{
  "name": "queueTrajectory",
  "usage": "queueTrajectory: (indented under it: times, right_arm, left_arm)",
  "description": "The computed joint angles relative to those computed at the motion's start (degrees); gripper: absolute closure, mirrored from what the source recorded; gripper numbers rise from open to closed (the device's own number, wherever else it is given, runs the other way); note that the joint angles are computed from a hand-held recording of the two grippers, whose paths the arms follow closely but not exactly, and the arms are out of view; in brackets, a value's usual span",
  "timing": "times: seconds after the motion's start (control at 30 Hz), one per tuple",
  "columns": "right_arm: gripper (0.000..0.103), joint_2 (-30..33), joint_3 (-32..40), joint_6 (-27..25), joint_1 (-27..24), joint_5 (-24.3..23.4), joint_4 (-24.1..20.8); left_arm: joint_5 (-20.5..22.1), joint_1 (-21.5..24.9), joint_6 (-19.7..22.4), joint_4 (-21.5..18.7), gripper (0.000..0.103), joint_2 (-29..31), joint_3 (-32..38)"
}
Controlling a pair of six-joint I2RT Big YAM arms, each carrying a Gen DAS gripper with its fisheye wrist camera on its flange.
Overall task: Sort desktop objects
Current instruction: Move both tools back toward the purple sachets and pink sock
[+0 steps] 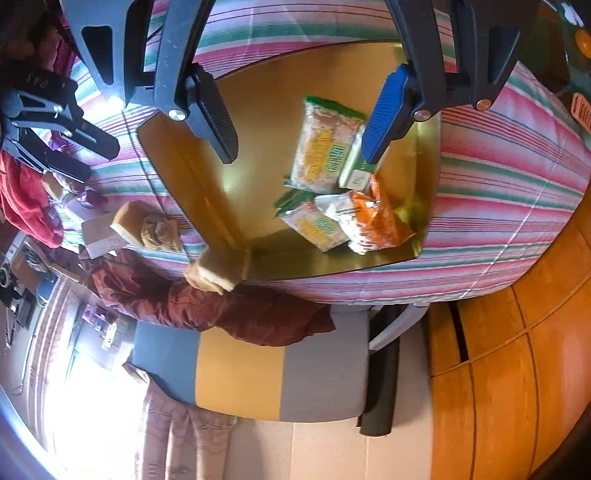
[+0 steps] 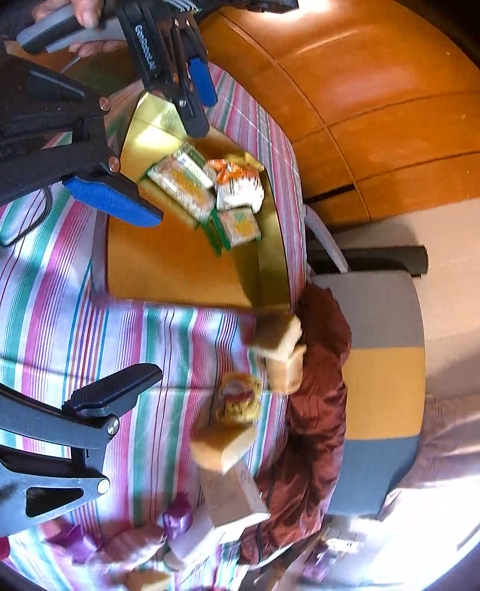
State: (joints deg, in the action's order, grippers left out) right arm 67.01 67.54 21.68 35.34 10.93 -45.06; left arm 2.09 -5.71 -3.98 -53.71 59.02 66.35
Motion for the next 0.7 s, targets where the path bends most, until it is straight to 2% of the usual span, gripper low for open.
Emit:
queueTrajectory:
  times: [0.17, 0.4, 0.57, 0.7]
  right_arm:
    - [0.025, -2.9, -1.6, 1.8, -3.2, 0.9, -3.1]
    - [0.025, -8.4, -4.5, 5.6, -9.9, 0.9, -8.1]
    - [0.025, -12.3, -5.5, 5.4, -17.5, 0.5, -12.7]
    - [0.025, -13.9, -5.9, 4.0, -24.7, -1.9, -16.7]
  left_arm:
    - [3.7, -1.0, 0.2, 0.0, 0.032, 0.5, 0.5]
    - [3.8, -4.7, 1.2, -0.1, 0.032, 2.1, 2.1]
    - [6.0, -6.8, 1.2, -0.3, 0.032, 4.2, 3.8]
    - [6.8, -9.3, 1.7, -0.7, 0.032, 6.2, 5.5]
